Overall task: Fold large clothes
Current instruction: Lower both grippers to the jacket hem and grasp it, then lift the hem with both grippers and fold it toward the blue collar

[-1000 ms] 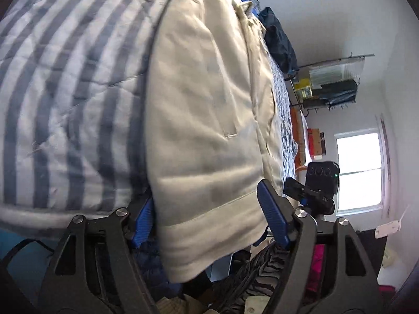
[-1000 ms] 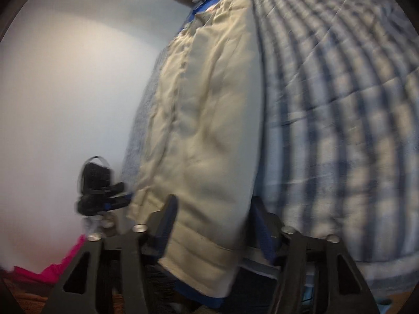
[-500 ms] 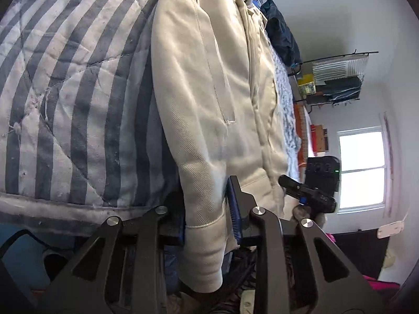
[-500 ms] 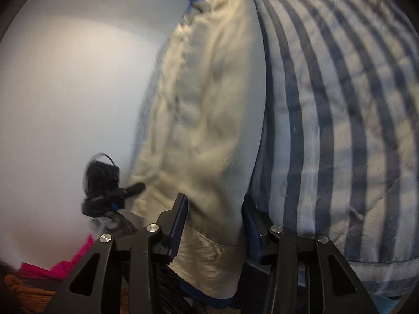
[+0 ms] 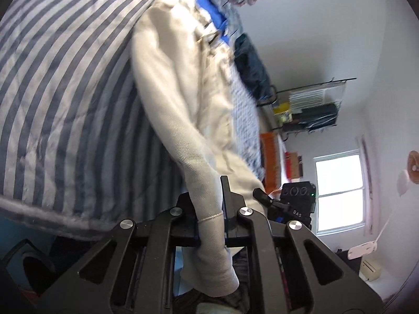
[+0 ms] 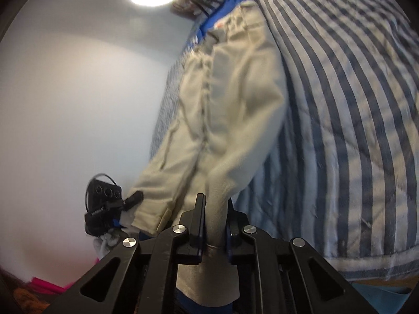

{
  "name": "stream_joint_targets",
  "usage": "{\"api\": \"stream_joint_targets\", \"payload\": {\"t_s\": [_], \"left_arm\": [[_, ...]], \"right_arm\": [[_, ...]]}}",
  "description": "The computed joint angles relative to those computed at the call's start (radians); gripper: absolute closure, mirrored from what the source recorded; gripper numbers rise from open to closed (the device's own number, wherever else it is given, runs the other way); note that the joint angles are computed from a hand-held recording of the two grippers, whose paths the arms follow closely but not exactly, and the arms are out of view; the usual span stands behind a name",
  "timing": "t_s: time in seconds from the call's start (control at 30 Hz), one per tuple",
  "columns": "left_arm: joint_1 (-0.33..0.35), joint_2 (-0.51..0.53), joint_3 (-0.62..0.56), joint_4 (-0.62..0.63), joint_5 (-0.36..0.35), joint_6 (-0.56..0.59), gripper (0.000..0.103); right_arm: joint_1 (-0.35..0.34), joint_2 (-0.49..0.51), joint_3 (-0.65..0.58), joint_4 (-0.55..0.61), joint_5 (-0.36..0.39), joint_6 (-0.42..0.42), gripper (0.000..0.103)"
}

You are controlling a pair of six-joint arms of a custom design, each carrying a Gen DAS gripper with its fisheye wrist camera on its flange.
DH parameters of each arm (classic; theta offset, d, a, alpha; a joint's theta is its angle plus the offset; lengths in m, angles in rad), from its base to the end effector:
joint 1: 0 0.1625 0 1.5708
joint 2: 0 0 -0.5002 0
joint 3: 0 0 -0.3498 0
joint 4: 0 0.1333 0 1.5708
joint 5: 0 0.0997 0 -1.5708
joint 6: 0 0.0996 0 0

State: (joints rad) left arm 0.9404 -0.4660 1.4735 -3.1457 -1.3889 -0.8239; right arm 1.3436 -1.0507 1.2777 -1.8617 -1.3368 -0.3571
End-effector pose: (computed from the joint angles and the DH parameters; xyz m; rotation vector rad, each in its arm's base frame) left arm -0.3319 -0.7115 0.0625 0.3438 -2.7732 0.7778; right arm -0.0042 -0.7125 0.4275 -0.2012 2.9231 -0.1889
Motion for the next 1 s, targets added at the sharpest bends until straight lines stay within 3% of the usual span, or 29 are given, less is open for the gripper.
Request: {"api": "stream_joint_targets", "payload": {"t_s": [0.23, 0.43, 0.6, 0.8, 1.0], "left_arm": [[0.018, 0.022, -0.130, 0.007, 0.009, 0.052, 0.094], [0.047, 0.066, -0.270, 0.068, 0.035, 0.070, 0.094], [0.076, 0.124, -0.425, 0.185, 0.072, 0.075, 0.094], [0.121, 0.208, -0.624, 0.363, 0.120, 0.048, 0.094], [0.142, 0.256, -0.718, 0.472, 0.165, 0.037, 0.094]], "right_arm": [[0.030, 0.068, -0.154, -0.029, 0.087, 0.063, 0.093], [0.071, 0.171, -0.305, -0.059, 0.073, 0.147, 0.093], [0.089, 0.278, -0.479, -0.015, 0.007, 0.211, 0.093], [0.105, 0.414, -0.694, 0.071, -0.122, 0.281, 0.093], [0.101, 0.504, -0.826, 0.142, -0.220, 0.307, 0.093]]}}
